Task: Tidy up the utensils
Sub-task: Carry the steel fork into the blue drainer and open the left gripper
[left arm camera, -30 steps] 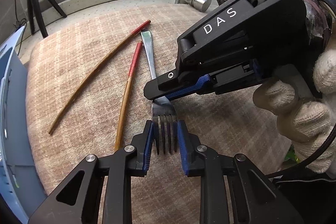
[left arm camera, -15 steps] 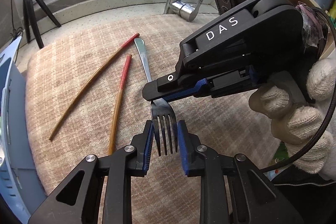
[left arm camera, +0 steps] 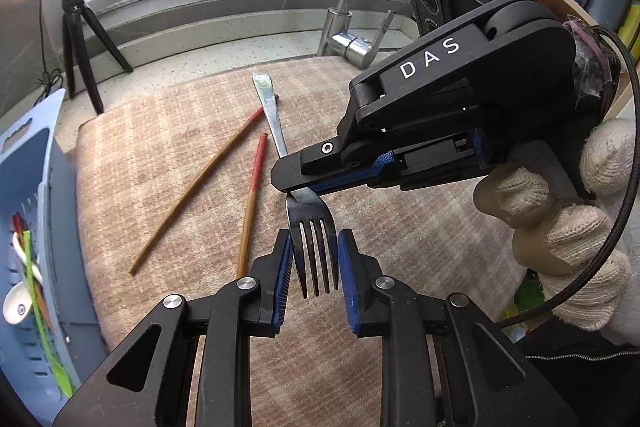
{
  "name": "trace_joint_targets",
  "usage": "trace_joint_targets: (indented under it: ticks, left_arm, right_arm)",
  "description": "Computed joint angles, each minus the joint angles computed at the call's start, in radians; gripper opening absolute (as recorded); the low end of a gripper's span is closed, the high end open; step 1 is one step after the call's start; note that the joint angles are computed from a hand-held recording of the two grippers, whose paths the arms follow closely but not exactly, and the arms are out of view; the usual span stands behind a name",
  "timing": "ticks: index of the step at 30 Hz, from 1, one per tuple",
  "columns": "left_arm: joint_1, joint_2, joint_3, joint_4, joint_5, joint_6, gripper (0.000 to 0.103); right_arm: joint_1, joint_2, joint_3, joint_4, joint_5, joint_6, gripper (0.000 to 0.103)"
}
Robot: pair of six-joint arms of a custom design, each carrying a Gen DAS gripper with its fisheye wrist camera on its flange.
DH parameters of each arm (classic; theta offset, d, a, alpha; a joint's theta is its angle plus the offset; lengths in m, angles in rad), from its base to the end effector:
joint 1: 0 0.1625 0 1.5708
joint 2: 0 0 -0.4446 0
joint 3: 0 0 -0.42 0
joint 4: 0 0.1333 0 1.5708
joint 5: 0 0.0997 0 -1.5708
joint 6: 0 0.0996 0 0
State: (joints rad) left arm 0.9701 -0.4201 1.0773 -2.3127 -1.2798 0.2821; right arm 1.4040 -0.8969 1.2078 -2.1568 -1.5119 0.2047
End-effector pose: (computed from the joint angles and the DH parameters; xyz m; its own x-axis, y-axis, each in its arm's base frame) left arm -0.3446 -0.7893 0.0006 -0.6154 0.7296 -0.2981 0.7647 0.6443 -0.0017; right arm 0.0044 -0.8123 0.3128 -0.9340 0.3398 -0.1107 0.3571 0.8987 -0.2545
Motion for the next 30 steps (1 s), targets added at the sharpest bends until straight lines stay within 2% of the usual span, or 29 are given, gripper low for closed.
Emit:
trace_joint_targets:
  ticks: [11, 19, 30]
  left_arm:
    - [0.029, -0.119, 0.110, -0.096, 0.061, -0.025, 0.022]
    - [0.060, -0.162, 0.127, -0.138, 0.103, -0.059, 0.021]
    - [0.098, -0.202, 0.164, -0.153, 0.163, -0.101, 0.021]
  right_arm:
    - [0.080, 0.106, -0.122, 0.054, 0.036, -0.041, 0.009]
    - [0.141, 0.223, -0.255, 0.116, 0.048, -0.066, 0.009]
    - [0.187, 0.345, -0.362, 0.176, 0.029, -0.083, 0.009]
